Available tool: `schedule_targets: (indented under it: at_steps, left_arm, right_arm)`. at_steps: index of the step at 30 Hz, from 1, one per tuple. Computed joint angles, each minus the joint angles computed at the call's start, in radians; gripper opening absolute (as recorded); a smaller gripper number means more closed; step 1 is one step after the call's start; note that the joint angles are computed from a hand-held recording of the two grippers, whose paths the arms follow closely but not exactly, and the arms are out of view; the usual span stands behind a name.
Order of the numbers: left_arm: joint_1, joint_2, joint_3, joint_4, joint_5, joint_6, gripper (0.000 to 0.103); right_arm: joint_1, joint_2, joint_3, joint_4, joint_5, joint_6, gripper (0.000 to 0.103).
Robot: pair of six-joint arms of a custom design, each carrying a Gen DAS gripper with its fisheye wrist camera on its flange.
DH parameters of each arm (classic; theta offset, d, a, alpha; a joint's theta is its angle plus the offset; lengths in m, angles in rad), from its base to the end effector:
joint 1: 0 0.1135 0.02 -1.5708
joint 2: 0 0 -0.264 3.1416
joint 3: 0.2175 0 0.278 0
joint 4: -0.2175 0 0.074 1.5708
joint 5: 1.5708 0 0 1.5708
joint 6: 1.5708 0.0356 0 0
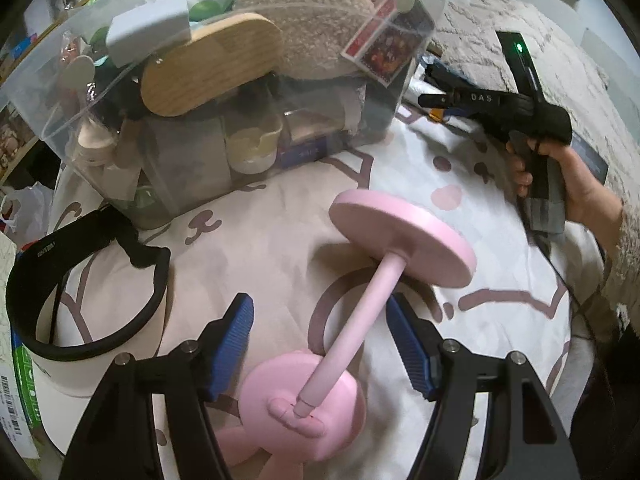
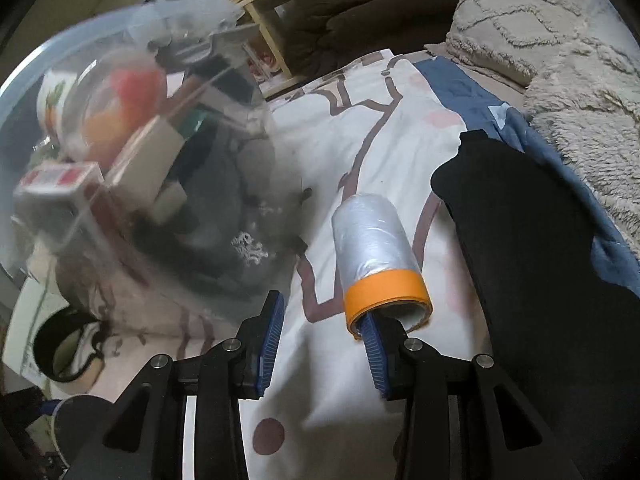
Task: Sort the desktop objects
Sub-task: 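Grasp the pink stand's pole with the left tool while the right tool grasps the film roll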
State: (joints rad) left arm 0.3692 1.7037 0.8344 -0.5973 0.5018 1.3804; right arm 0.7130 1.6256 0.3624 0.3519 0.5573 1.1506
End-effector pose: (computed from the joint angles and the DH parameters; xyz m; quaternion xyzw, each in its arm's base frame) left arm 0.2738 0.0876 0.1019 0.4798 0.8401 -0.1203 0.2226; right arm 0.1921 0.1412 0.0542 0.2844 0.8686 0.0947 0.3946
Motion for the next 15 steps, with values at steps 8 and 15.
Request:
schedule_targets:
  at_steps: [8,15]
  left_arm:
    - [-0.012,0.014,-0.049,0.107,-0.043,0.037,0.069]
    - [-0.040,0.072,-0.039,0.177,-0.054,-0.013,0.069]
  right_arm:
    - [-0.015,-0.028,-0.003,-0.078,0.022,0.069,0.010]
    - [0.046,-0.137,0.015,-0.248,0.043,0.158,0.008]
